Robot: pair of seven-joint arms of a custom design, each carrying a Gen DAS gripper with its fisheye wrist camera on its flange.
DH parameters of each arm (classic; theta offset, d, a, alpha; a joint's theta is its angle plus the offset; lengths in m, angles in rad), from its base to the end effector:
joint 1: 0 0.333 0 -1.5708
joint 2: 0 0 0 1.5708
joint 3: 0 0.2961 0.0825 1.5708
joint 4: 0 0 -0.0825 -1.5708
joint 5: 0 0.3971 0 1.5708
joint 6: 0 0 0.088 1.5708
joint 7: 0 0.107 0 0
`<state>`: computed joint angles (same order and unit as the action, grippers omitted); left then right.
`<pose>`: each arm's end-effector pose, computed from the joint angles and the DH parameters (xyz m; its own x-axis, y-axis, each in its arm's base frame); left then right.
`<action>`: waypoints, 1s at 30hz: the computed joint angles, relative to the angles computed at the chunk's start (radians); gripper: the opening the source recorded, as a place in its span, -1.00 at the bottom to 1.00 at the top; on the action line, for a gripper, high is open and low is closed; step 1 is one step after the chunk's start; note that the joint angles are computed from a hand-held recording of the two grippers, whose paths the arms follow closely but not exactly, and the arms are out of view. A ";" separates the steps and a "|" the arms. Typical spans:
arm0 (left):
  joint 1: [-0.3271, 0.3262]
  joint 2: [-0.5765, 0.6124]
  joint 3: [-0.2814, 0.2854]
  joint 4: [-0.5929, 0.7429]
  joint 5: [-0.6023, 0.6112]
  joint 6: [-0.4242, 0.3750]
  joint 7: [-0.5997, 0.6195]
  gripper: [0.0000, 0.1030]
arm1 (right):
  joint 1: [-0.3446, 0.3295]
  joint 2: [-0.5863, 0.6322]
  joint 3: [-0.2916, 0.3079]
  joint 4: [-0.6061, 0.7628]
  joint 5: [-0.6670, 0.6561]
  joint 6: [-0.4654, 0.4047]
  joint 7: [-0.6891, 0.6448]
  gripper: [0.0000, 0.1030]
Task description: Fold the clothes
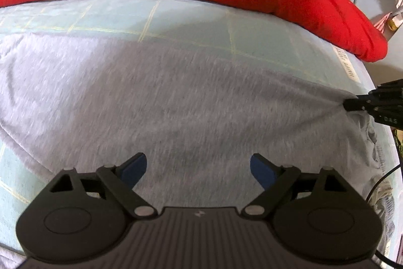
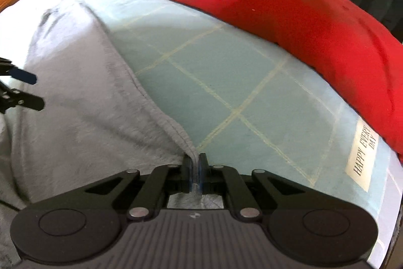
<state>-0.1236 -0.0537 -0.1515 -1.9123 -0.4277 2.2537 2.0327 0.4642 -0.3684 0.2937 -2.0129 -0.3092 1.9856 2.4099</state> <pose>0.5681 -0.1738 0.5365 -0.5406 -0.8168 0.2014 -0.7846 0.4031 -0.4711 0.3590 0.3417 0.6168 -0.0175 -0.9984 0.0539 -0.8715 -0.0112 -0.4902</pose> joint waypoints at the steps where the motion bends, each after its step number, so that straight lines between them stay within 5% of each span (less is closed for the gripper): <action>1: 0.000 -0.002 0.000 -0.009 0.003 0.002 -0.003 0.72 | -0.005 0.011 0.004 -0.001 -0.009 0.001 0.013 -0.87; 8: 0.013 -0.022 0.011 -0.027 0.028 -0.006 -0.017 0.72 | 0.005 0.034 -0.037 -0.035 0.055 0.049 0.005 -0.65; 11: 0.021 -0.026 0.020 -0.038 0.020 0.023 -0.013 0.72 | -0.004 -0.001 -0.053 -0.059 0.071 0.143 -0.009 -0.30; 14: 0.027 -0.008 0.022 -0.026 0.014 0.029 -0.029 0.70 | -0.020 -0.013 -0.067 -0.075 0.088 0.248 -0.036 -0.28; 19: 0.041 0.020 0.021 -0.013 0.070 -0.053 -0.052 0.63 | -0.016 0.136 -0.115 -0.021 0.191 0.414 -0.216 -0.28; 25: 0.061 -0.010 0.042 -0.022 0.004 -0.072 0.032 0.53 | -0.010 0.274 -0.105 0.090 0.193 0.351 -0.271 -0.28; 30: 0.069 0.056 0.039 0.017 -0.110 0.051 0.169 0.53 | -0.006 0.287 -0.113 0.101 0.219 0.356 -0.261 -0.28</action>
<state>-0.0543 0.0025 -0.1129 -1.8954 -0.5380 2.3042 2.2013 0.4586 -0.0815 0.1810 -1.9120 -0.0907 2.3416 2.1491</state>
